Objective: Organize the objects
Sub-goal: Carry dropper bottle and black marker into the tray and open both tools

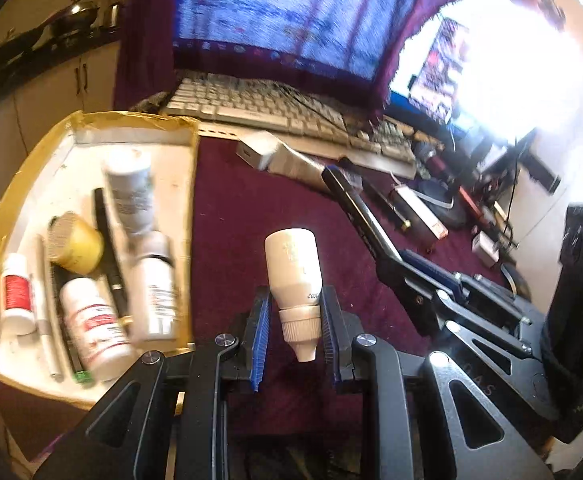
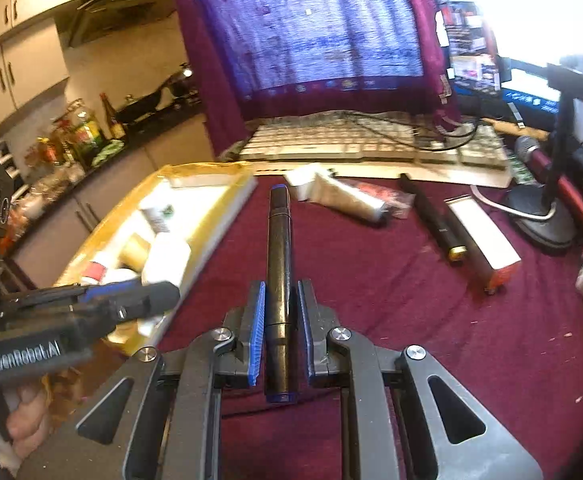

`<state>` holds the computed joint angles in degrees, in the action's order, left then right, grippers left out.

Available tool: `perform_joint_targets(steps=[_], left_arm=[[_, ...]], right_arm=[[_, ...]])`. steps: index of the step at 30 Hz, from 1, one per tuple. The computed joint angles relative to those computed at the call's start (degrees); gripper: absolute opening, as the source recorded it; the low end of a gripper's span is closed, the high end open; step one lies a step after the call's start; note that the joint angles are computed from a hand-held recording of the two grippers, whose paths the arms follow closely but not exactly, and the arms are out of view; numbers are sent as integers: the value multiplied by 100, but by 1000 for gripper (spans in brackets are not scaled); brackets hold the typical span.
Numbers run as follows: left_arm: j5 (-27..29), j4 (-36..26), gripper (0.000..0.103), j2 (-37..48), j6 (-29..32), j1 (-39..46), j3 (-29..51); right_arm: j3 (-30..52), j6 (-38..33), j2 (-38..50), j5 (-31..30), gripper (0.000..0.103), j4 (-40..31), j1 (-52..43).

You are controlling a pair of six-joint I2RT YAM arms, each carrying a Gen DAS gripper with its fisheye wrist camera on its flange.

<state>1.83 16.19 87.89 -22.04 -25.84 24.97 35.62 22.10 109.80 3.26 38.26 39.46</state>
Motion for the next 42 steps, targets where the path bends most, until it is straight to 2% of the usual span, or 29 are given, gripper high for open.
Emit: perform_joint_targets(steps=[6,11,13,18,20,26,33,39,41,42], left_arm=[[402,-140,21,-921,129,950,-484],[810,-246,21,-1254,407,1986,-636],[834,-202,21,-1195,490,2263,-629],[859,9,21,-591,749,2973,-347],[920,76,21,-245,816,3192,-148],[875,240,21,572,869,3308,368],[683,-155,21,1267,1021,3353,1237],[566,-626,21,1826,1091,3341,1858],[513,-836,21,1902,1157,3330,1993],[496,-894,21,1914,1207,3305,2023]], right_arm=[[556,-156,201,-628,14,-229,376],[1576,-174,684,-422,14,-920,526],[2174,-97,995,-292,14,-1405,491],[3388,52,1715,-621,14,-2189,318],[3852,114,1953,-456,14,-2497,386],[4957,163,2550,-335,14,-3091,474],[5303,198,2806,-303,14,-3228,464],[5272,270,2857,-295,14,-3113,414],[5096,285,2752,-417,16,-2975,370],[4923,289,2651,-389,21,-2820,367]])
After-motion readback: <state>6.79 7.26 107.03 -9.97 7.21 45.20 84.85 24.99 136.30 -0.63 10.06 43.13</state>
